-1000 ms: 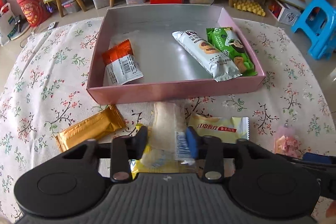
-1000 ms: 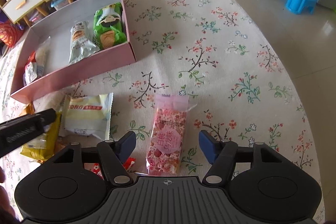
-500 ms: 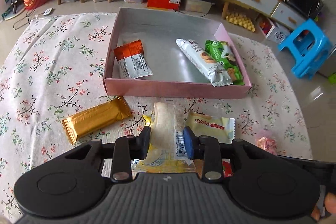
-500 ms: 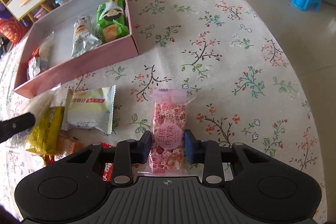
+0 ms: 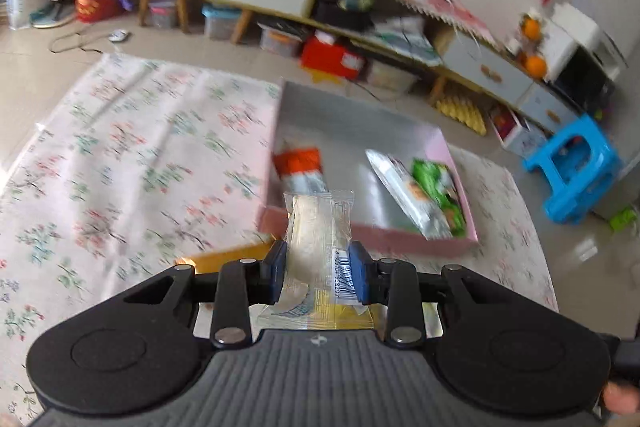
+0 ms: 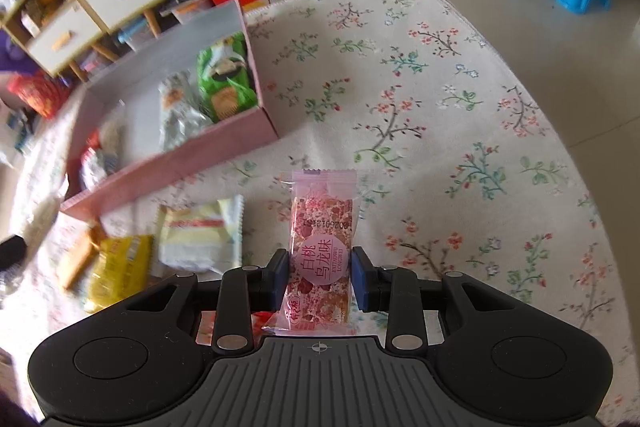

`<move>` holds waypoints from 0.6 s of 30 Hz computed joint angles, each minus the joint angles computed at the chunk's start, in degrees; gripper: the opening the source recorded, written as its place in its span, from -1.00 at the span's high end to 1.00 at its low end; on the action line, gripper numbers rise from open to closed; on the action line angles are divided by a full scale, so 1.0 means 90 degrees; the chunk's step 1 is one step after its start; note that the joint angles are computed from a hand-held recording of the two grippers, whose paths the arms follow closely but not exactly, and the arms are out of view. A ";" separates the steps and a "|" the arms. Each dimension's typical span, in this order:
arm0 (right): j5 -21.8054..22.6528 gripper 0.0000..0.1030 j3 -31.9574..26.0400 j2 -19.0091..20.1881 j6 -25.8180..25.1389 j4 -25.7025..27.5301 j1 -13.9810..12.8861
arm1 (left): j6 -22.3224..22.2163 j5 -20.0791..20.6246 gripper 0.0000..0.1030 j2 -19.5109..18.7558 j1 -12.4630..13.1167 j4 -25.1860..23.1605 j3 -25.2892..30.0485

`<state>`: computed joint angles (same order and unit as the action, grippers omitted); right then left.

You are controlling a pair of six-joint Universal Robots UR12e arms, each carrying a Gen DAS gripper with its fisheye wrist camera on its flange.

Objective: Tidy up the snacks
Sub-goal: 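Carry the clear bar and pink candy pack over the pink box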

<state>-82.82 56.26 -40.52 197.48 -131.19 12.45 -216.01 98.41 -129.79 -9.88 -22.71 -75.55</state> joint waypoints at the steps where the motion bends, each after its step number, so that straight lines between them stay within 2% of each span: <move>1: 0.0017 0.40 0.0009 -0.0007 0.0021 -0.0041 0.0001 | -0.0139 0.0033 0.41 0.0001 0.0012 0.0086 -0.0018; 5: 0.0087 0.40 0.0034 -0.0019 0.0103 -0.0186 -0.0008 | -0.0534 0.0184 0.41 0.0048 0.0058 0.0448 -0.0160; 18: 0.0316 0.40 0.0065 -0.0037 0.0217 -0.0387 -0.0026 | -0.0403 0.0296 0.42 0.0007 0.0040 0.0429 -0.0113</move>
